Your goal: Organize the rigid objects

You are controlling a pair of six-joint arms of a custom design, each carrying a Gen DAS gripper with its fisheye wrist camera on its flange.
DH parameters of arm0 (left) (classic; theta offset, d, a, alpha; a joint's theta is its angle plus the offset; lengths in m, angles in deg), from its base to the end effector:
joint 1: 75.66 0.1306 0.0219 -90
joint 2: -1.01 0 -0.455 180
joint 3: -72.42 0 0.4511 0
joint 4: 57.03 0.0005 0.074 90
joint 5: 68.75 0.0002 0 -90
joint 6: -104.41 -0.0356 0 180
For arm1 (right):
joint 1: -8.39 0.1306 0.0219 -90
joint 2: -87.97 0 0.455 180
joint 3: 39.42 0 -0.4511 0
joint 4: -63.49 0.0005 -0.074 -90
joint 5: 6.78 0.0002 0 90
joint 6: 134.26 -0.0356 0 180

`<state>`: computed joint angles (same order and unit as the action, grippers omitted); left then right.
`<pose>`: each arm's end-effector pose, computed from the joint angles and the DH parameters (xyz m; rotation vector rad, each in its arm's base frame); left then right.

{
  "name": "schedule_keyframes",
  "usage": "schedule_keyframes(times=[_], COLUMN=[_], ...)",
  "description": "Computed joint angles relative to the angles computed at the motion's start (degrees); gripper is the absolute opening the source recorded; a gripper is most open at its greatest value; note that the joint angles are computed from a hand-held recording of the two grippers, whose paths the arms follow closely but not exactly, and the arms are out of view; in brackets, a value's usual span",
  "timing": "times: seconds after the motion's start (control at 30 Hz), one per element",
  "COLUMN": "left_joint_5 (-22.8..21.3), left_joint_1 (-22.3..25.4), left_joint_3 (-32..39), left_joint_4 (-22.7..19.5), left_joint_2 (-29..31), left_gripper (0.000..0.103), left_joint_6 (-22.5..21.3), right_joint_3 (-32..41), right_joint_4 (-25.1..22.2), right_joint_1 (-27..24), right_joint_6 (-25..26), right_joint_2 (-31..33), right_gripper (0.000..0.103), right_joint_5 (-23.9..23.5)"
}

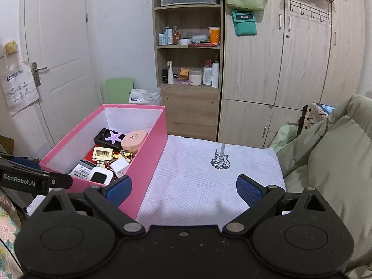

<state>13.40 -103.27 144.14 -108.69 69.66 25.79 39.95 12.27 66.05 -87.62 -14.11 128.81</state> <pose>0.3377 -0.1717 0.4965 0.2786 2.3975 -0.1483 0.2580 0.3590 0.5113 0.0596 2.1338 0.0325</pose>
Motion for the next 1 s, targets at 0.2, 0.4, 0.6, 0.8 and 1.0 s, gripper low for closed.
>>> schedule_keyframes(times=[0.2,0.4,0.6,0.8,1.0], left_joint_5=[-1.0,-2.4,-4.3,-6.1,-5.5], left_joint_1=[-1.3,-2.5,-3.4,-4.0,-3.6], left_joint_3=[-1.3,-2.8,-3.3,-3.2,-3.5], left_joint_4=[1.1,3.6,4.0,4.0,4.7], left_joint_2=[-0.8,-1.9,-1.8,-1.5,-1.7], left_gripper=[0.092,0.102,0.103,0.103,0.103], left_joint_6=[-0.1,1.0,1.9,2.3,3.3], right_joint_3=[-0.9,-1.7,-2.2,-2.2,-2.0], right_joint_4=[1.3,1.5,1.3,-0.2,-1.3], right_joint_1=[0.7,1.0,1.5,1.5,1.0], right_joint_6=[0.2,-1.0,-1.8,-3.9,-3.3], right_joint_2=[-0.2,-0.2,-0.5,-0.3,0.2], right_gripper=[0.099,0.099,0.099,0.099,0.099], right_joint_5=[1.2,2.2,2.6,3.7,4.5])
